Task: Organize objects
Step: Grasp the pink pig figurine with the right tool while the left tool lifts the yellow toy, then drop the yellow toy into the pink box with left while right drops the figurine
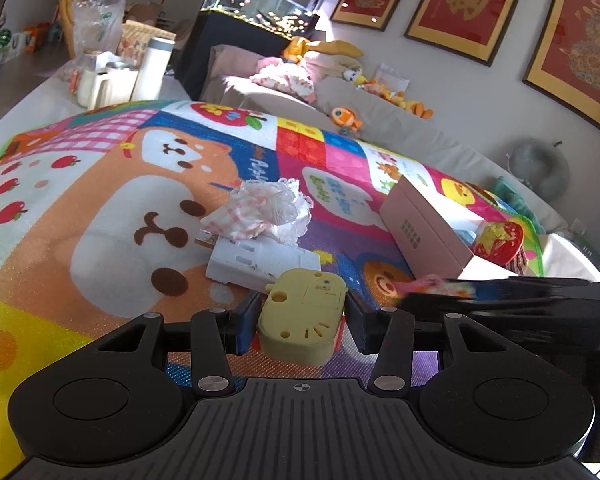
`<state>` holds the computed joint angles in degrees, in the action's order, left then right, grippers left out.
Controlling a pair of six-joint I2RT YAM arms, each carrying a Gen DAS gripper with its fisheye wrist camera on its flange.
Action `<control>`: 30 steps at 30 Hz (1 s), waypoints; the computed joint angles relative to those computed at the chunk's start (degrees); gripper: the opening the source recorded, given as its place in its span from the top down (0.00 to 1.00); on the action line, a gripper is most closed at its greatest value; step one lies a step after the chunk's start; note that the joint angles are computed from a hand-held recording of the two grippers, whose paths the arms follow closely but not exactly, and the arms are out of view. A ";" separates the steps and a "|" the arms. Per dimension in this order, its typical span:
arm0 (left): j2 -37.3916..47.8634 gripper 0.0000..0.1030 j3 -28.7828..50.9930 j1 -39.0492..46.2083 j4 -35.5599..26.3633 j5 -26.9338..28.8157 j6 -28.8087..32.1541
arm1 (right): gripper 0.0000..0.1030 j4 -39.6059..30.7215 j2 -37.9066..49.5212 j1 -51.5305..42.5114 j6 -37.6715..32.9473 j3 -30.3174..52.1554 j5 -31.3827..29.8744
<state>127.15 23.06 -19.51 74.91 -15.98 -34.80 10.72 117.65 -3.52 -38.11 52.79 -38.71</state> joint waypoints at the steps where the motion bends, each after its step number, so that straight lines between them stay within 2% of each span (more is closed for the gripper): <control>1: -0.36 0.51 0.23 -0.17 -1.04 -0.29 0.12 | 0.40 -0.81 -1.14 -1.39 -1.57 -0.81 -1.42; 3: -1.19 0.52 0.60 -0.83 -2.96 -1.20 0.54 | 0.40 -3.85 -3.12 -4.59 -5.10 -1.79 -4.26; 6: -4.43 0.52 1.88 -2.57 -9.67 -2.31 2.70 | 0.40 -7.69 -5.27 -10.65 -9.94 -2.81 -8.28; 8: -7.27 0.52 2.78 -3.66 -13.52 -1.08 3.81 | 0.40 -8.33 -5.49 -15.01 -11.31 -2.92 -10.74; 12: -16.29 0.53 6.24 -6.11 -22.35 0.01 6.32 | 0.40 -3.49 -3.22 -21.32 -7.97 -2.87 -13.27; 16: -21.41 0.52 17.32 -7.30 -34.72 -0.49 12.07 | 0.40 -6.01 1.30 -24.62 -3.90 1.93 -16.52; 19: -18.94 0.52 28.67 -7.20 -41.78 0.38 13.58 | 0.40 -4.76 3.88 -25.79 -1.00 3.65 -18.31; 22: -12.93 0.52 38.78 -7.36 -43.72 0.73 14.59 | 0.40 -2.78 6.19 -26.70 1.17 4.66 -19.12; 25: -6.62 0.54 47.11 -7.45 -47.56 1.73 12.98 | 0.39 -1.87 8.84 -27.31 2.33 6.17 -17.86; 28: -3.45 0.54 48.55 -8.23 -47.84 -0.34 11.97 | 0.39 -5.76 10.93 -28.51 2.86 9.34 -18.80; 30: -3.16 0.54 46.30 -8.08 -47.06 -0.51 10.09 | 0.39 -5.15 11.21 -29.07 3.27 9.48 -19.95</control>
<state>123.99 69.35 -27.58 27.85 -16.48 -24.71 5.57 128.86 -32.58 -34.84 62.27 -58.67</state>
